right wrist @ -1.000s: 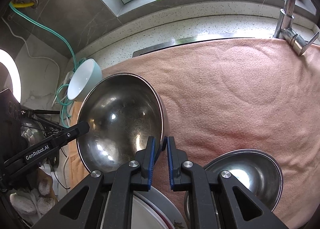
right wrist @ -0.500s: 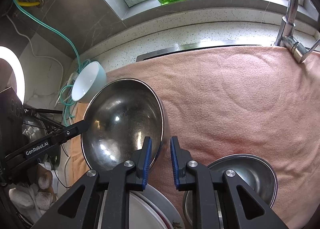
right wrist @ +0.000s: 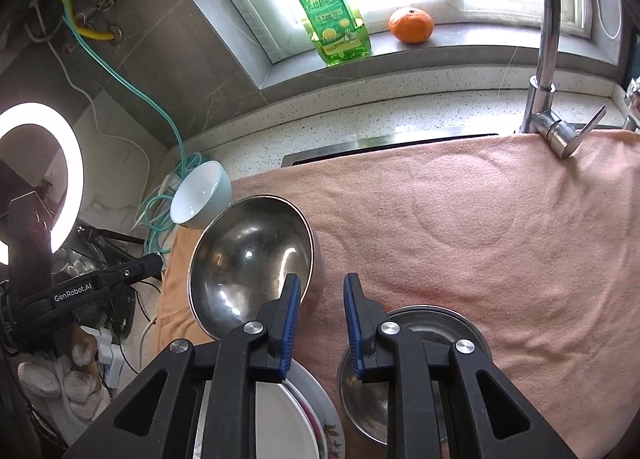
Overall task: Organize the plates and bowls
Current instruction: 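Lower the large steel bowl onto the towel and open both grippers, then move both grippers to the red-sided small steel bowl rim and close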
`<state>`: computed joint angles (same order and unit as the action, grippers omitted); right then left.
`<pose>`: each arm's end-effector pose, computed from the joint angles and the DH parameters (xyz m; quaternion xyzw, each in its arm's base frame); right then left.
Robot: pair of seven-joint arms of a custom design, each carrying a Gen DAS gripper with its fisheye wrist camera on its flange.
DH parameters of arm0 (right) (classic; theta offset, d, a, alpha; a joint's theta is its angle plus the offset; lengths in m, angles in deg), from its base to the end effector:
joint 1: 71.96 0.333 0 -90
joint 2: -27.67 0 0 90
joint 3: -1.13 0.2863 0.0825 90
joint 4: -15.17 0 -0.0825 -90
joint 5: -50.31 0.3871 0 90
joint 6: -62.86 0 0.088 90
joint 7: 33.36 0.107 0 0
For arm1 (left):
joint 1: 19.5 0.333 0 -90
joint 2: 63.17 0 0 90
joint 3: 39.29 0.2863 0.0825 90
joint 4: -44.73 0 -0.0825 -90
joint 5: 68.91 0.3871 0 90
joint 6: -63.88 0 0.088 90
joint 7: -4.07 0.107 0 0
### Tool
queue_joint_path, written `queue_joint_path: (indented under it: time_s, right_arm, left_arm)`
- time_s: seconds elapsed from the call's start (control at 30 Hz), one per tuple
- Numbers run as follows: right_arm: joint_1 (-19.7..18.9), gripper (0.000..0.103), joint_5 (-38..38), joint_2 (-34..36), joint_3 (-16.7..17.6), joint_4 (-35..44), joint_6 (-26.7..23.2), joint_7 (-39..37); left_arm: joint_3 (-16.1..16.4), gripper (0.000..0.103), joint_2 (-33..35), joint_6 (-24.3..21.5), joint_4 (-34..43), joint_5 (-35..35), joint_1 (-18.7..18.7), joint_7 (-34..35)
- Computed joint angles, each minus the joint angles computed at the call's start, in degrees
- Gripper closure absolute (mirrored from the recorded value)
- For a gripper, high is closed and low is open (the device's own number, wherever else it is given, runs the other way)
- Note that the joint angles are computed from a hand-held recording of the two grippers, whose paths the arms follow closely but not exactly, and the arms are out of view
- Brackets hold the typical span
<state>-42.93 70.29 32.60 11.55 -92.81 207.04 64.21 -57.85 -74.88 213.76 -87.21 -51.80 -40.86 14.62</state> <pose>0.4870 0.3931 0.4910 -0.7742 0.5565 0.0359 0.2992 0.3987 -0.3477 0.4500 -0.8155 0.5068 -0.2706 0.0699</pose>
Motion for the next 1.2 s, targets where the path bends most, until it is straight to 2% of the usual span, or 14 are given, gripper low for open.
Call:
queue_joint_path:
  time_s: [0.13,0.27,0.3,0.37,0.53,0.73,0.9,1.2]
  right_arm:
    - [-0.5,0.083,-0.6,-3.3,-0.4,-3.6,2.2,-0.3]
    - [-1.2,0.069,-0.2,-6.4,-0.8,-7.2,4.1,-1.6]
    - [-1.4,0.069,0.5,-7.1,-0.9,-7.8,4.2,-2.2]
    - [-1.7,0.069,1.4,-8.3,-1.1,-9.1,4.0,-2.9]
    - [-2.7,0.069,-2.1,-11.7,-1.1,-13.0,4.4,-2.1]
    - [-3.5,0.069,0.4,-14.0,-2.0,-16.6,3.4,-3.6]
    - [-4.0,0.069,1.9,-15.0,-2.5,-18.7,3.7,-4.6]
    - [-4.0,0.069,4.0,-13.4,-2.6,-18.8,2.3,-7.0]
  left_arm:
    - [-0.9,0.090,-0.3,0.0,0.1,0.5,-0.4,-2.0]
    - [-1.8,0.090,0.5,0.0,1.0,1.3,-1.3,-3.6]
    - [-2.0,0.090,0.9,0.0,1.4,1.5,-1.5,-4.2]
    - [-2.2,0.090,1.9,0.6,2.2,1.9,-2.0,-4.8]
    - [-2.5,0.090,5.4,1.4,5.3,2.7,-3.4,-5.5]
    - [-2.3,0.090,10.6,1.9,9.8,2.5,-5.2,-3.8]
    - [-1.9,0.090,15.3,2.1,13.9,1.7,-6.6,-1.4]
    - [-1.4,0.090,22.7,-0.7,20.9,-0.8,-8.5,3.5]
